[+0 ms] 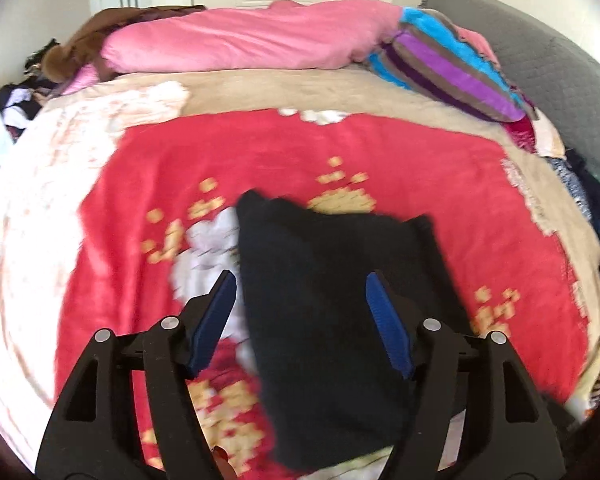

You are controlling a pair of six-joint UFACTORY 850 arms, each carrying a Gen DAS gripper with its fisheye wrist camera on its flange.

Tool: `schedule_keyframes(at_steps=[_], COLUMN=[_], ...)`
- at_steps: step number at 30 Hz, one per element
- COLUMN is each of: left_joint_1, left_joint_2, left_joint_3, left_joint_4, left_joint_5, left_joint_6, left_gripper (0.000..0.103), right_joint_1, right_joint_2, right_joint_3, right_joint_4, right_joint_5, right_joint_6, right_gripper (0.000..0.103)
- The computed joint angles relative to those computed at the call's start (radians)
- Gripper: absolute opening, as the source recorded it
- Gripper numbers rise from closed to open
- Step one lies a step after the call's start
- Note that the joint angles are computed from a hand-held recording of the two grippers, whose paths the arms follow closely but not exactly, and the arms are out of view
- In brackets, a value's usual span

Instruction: Fold small clothes

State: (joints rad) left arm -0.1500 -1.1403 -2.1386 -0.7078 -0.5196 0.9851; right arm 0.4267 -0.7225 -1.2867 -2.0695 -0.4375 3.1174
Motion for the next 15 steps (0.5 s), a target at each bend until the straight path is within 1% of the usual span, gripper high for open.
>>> schedule_keyframes(at_steps=[2,3,5,8,9,11,12,13,15], left_joint_1=[0.015,0.018,0.026,0.026,0.026,0.026,0.026,0.025,0.022], left_joint_2=[0.029,0.037,0.056,0.074,0.075,0.078,0.080,0.080,0.075], left_joint_3=[0.071,0.091,0.144,0.199,0.208,0.229,0.239,0.244,0.245], left_joint_4=[-0.034,-0.041,-0.079,-0.120,-0.126,-0.159,-0.175,-0.185,-0.178], left_joint_5=[0.051,0.067,0.104,0.140,0.148,0.151,0.154,0.151,0.148], left_joint_6=[0.057,0.073,0.136,0.217,0.232,0.279,0.300,0.316,0.315], left_gripper=[0.060,0.060,0.060,0.061,0.064,0.065,0.065,0.065,0.067], right_joint_1=[-0.001,-0.004,-0.015,-0.046,-0.058,-0.086,-0.094,-0.101,-0.112], right_joint_2=[0.008,0.008,-0.001,-0.022,-0.033,-0.062,-0.079,-0.097,-0.123], right_joint_3=[-0.005,-0.015,-0.039,-0.076,-0.090,-0.127,-0.148,-0.176,-0.214], right_joint_4=[0.022,0.043,0.043,0.018,-0.022,-0.106,-0.091,-0.048,-0.025], right_joint_5=[-0.031,-0.037,-0.028,0.037,0.059,0.119,0.142,0.168,0.202], right_joint_6=[-0.091,-0.155,-0.220,-0.268,-0.249,-0.186,-0.206,-0.263,-0.291], right_gripper=[0.048,0.049,0.051,0.052,0.053,0.054,0.054,0.054,0.054])
